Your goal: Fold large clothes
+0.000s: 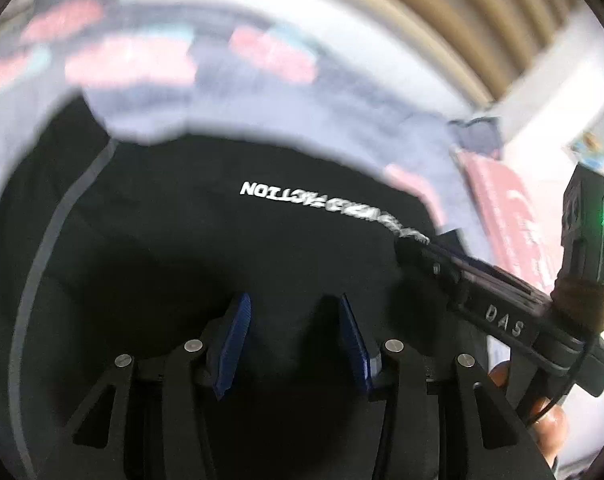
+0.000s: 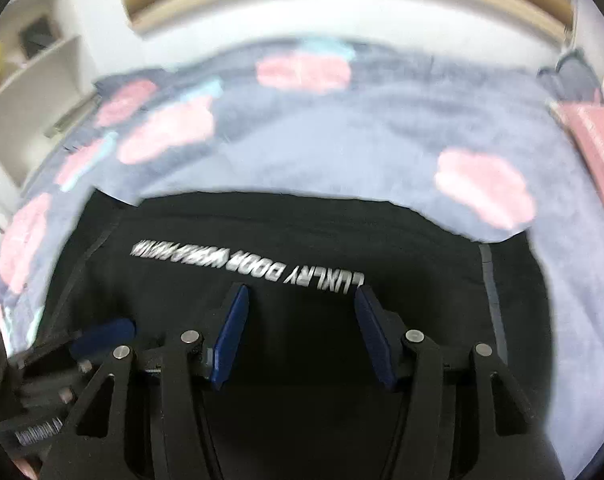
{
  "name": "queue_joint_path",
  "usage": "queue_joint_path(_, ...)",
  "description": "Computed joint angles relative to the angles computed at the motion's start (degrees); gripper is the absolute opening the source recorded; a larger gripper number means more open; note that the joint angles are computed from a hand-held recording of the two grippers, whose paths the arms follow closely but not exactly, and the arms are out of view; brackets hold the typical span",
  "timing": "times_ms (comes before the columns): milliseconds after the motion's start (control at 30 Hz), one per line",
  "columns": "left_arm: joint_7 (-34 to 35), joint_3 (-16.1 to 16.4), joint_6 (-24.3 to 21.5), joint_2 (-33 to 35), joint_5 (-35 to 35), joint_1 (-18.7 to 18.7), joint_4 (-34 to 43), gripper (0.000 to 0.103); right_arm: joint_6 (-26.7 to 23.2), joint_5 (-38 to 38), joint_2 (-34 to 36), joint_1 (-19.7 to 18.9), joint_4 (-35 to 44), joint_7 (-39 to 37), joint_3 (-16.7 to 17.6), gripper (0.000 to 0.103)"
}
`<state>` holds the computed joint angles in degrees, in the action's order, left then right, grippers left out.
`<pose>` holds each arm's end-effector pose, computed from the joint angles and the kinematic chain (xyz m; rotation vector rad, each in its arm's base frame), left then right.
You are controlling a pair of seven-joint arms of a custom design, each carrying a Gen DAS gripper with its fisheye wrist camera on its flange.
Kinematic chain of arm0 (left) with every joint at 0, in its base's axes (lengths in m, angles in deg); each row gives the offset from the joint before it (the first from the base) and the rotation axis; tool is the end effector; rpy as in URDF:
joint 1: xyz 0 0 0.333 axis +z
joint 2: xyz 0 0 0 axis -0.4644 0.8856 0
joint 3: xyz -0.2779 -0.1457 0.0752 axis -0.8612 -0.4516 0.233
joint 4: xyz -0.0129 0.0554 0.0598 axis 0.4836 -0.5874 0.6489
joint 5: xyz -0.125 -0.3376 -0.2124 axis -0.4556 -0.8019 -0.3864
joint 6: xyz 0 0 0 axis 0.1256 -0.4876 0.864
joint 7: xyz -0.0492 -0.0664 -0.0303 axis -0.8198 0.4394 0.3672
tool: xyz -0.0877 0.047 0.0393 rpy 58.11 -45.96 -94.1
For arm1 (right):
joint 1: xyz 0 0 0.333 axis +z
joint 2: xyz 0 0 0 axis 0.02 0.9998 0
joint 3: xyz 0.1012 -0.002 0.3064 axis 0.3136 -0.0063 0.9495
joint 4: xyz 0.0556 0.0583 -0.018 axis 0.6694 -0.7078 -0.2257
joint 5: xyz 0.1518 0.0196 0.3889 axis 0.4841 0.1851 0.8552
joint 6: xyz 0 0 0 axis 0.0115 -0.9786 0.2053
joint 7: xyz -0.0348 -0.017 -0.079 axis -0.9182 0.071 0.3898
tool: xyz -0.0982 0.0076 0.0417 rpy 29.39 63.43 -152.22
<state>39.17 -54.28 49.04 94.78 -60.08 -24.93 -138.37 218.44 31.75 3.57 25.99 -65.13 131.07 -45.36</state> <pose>0.7092 -0.1132 0.5102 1.8300 -2.2256 1.0807 0.6754 0.3155 0.5476 -1.7179 1.9743 -0.4959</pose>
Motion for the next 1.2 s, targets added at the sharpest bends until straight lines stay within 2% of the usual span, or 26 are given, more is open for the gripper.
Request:
queue_joint_path(67,-3.4,0.6,-2.7,4.3,3.3,-1.0,4.7,0.047,-4.5,2.8,4.6,-0.9,4.9,-2.3,0.5,0.06)
queue_joint_path(133,-6.0,0.4,-4.5,6.4,4.2,-0.9,7.6,0.046,-3.0,1.8,4.8,-0.3,3.8,-1.6,-0.4,0.06)
queue_joint_path(200,-5.9,-0.1,-4.4,5.9,4.6,-0.5,7.1,0.047,-1.4,1.4,3.2,-0.1,1.6,-1.0,-0.7,0.06)
queue_joint_path(300,-0.3,-1.4,-2.6,1.4,0.3,1.8,1.4,0.047,2.7,-0.1,-1.0,0.5,-3.7,1.2,-0.8,0.06)
queue_joint_path(367,2.8,-1.6,-4.4,-1.7,-4.1,3.4,-1.3,0.047,5.6,-2.2,-6.7,1.2,-10.1,3.0,-0.3,0.061)
queue_joint_path(433,6.6,-0.8,-6.2,-5.2,-8.0,4.4,-4.4,0.047,6.9,-3.8,-9.9,1.4,-13.1,3.5,0.8,0.061)
queue_joint_path(567,13.8,2.5,-6.8,-15.0,-13.7,4.5,-13.7,0.047,6.0,-4.3,-18.1,1.5,-20.6,5.3,4.0,0.061)
queue_joint_path(700,15.7,6.0,-6.6,-20.3,-14.1,2.5,-20.4,0.047,4.0,-2.4,-19.7,0.8,-22.9,6.0,6.0,0.061)
queue_joint_path(800,15.3,7.3,-6.7,-18.8,-11.3,1.3,-21.3,0.047,0.1,-1.7,-17.7,1.0,-22.7,5.7,7.0,0.061)
queue_joint_path(900,14.4,7.4,-8.1,-13.3,-11.0,1.0,-18.3,0.047,3.6,0.6,-16.3,0.6,-24.9,5.7,6.5,0.065)
queue_joint_path(967,16.3,7.1,-10.1,-11.0,-15.6,2.5,-17.3,0.047,6.2,-1.7,-16.4,0.8,-26.4,8.7,6.0,0.066)
queue_joint_path(1067,17.4,6.8,-12.1,-11.7,-19.0,4.3,-17.8,0.047,6.2,-3.6,-16.7,1.1,-26.5,10.6,5.9,0.067)
queue_joint_path(1200,19.4,7.4,-12.2,-15.3,-18.5,4.7,-20.7,0.048,9.0,-1.5,-20.7,0.6,-31.0,12.1,6.3,0.068)
